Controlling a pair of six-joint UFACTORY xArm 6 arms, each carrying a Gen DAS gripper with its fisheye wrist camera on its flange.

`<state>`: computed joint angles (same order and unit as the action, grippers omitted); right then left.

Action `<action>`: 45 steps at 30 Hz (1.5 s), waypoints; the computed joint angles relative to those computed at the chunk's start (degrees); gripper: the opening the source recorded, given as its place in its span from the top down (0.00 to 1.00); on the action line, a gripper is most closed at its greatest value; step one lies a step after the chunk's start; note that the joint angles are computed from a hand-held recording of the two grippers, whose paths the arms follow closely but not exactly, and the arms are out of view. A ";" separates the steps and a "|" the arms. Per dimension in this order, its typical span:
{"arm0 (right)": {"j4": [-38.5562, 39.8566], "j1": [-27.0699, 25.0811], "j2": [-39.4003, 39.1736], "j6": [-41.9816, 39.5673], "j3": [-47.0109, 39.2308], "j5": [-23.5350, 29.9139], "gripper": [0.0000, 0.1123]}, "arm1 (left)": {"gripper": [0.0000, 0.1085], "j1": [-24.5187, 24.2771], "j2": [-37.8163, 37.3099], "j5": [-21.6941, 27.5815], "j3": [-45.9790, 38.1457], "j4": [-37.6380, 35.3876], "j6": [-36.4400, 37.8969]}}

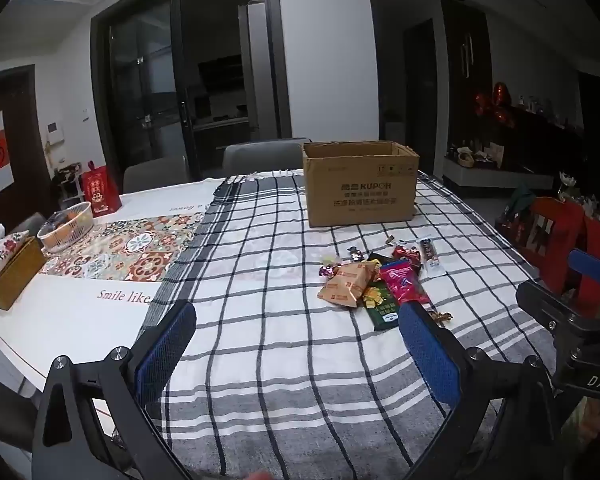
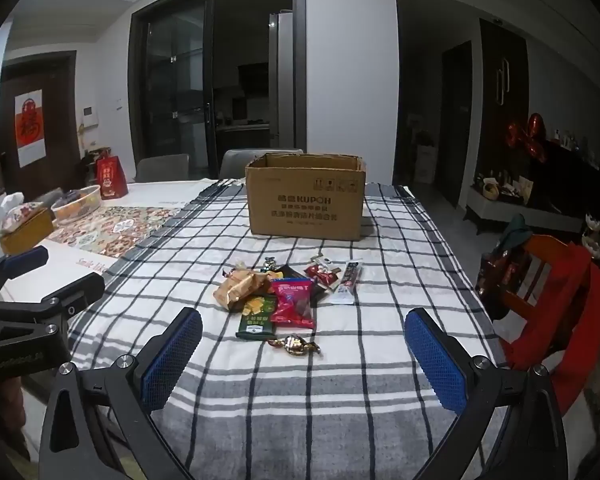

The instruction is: Organize snacks

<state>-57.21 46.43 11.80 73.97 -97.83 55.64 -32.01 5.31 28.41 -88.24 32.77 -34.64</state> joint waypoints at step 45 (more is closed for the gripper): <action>-0.23 -0.07 -0.20 1.24 0.36 -1.04 0.09 | 0.05 -0.30 -0.50 -0.91 0.14 4.43 -3.51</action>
<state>-57.44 46.37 11.60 75.21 -97.47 54.60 -32.31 4.81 27.50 -88.11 37.20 -38.15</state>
